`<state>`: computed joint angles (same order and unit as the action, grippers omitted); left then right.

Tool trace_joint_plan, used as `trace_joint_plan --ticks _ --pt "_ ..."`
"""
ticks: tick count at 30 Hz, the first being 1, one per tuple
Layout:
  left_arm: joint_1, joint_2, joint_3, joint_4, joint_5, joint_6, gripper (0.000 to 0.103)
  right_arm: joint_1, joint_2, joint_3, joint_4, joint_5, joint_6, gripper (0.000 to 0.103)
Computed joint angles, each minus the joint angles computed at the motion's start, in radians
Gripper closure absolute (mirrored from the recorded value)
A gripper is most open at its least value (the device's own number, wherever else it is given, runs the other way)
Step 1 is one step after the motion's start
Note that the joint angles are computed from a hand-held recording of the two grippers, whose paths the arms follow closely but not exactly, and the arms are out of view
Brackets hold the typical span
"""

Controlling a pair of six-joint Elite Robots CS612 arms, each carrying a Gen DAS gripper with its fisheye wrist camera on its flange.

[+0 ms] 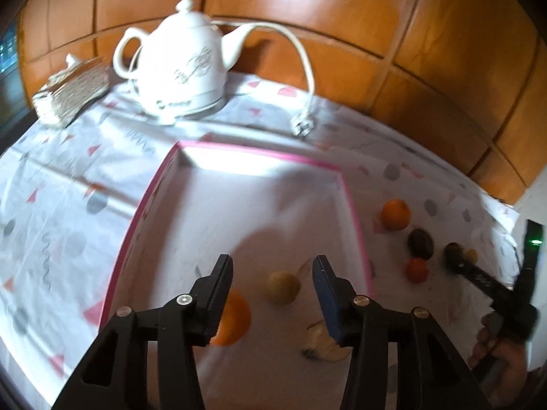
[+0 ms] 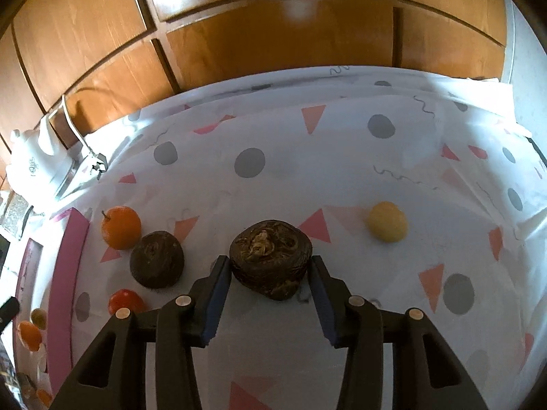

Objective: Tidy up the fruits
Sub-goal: 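Open the left tool over the tray while the right tool carries the dark tuber there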

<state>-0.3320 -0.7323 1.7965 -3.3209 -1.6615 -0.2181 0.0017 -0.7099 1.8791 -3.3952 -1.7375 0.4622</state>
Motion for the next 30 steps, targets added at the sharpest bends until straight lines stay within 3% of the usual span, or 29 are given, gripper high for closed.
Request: trace_joint_plan --ticks 6,10,20,30 --pt "-0.005 -0.017 0.044 -0.054 0.020 -0.017 0.053 0.017 -0.024 0.039 -0.073 -0.005 -0.020 0.056" --pt "-0.009 -0.029 0.072 -0.107 0.040 -0.013 0.053 0.041 -0.037 0.050 -0.131 0.018 -0.087 0.056" --pt "-0.001 -0.054 0.127 -0.192 0.076 -0.012 0.051 0.098 -0.034 -0.004 -0.095 0.263 -0.256 0.056" --pt "0.021 -0.056 0.155 -0.216 0.079 -0.050 0.050 0.136 -0.019 -0.078 0.024 0.360 -0.271 0.056"
